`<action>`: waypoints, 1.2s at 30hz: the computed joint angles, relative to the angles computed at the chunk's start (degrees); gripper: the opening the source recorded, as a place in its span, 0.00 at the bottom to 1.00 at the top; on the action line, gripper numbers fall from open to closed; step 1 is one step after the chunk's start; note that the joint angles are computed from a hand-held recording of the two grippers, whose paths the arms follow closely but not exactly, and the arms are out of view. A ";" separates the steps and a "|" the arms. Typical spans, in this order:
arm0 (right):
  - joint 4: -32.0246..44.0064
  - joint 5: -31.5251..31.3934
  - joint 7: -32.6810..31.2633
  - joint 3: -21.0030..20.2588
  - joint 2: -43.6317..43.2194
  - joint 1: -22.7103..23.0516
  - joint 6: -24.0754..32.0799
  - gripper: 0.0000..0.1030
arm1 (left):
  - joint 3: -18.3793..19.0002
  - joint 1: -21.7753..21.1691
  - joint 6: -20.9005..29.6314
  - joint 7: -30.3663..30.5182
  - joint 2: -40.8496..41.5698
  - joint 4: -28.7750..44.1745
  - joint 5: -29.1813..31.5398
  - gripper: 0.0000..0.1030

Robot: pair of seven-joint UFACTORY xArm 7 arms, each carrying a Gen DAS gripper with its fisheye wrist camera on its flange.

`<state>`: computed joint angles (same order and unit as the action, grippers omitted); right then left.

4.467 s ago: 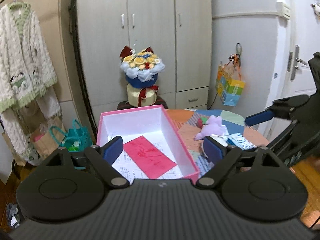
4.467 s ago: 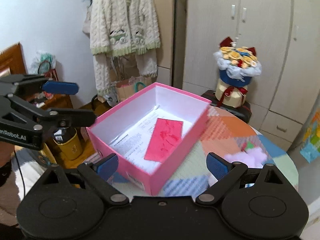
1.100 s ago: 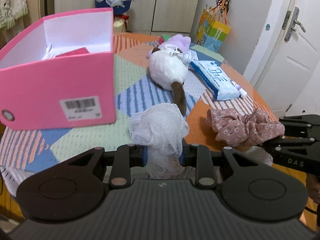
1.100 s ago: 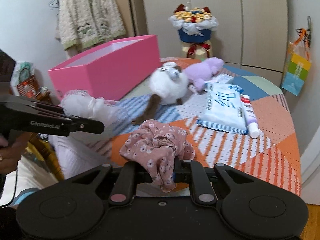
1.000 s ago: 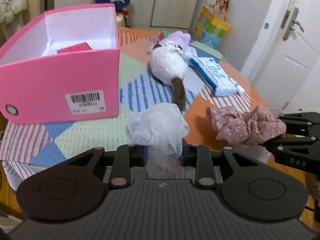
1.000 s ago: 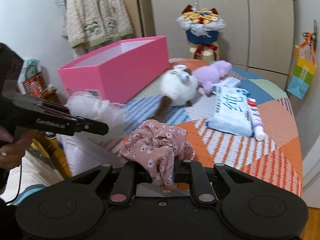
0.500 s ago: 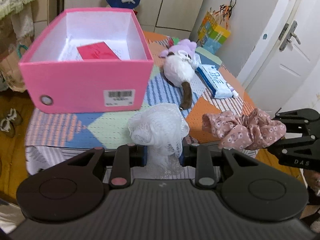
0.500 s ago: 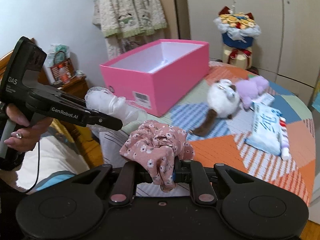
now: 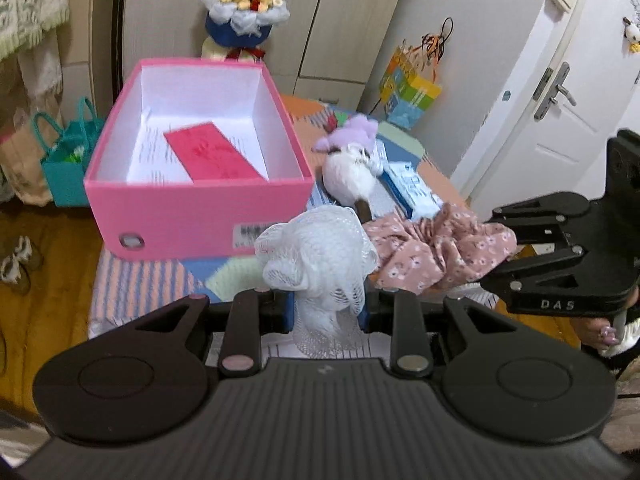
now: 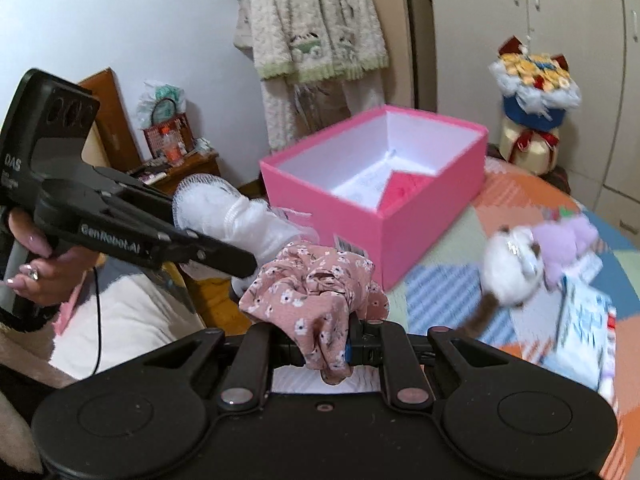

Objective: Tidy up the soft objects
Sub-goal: 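Lift the mesh puff and scrunchie with both grippers toward the pink box, then lower both items into the box and open both grippers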

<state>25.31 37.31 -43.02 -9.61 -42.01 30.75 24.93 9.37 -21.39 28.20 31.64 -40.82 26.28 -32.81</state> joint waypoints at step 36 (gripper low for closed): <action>53.80 -22.45 11.47 5.77 60.87 -6.11 -4.33 0.20 | -5.55 12.01 2.15 -13.89 64.09 57.78 8.31 0.27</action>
<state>79.11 14.86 -31.55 -3.84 18.87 24.64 20.61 3.83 -9.38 30.34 17.75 23.27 84.06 -24.50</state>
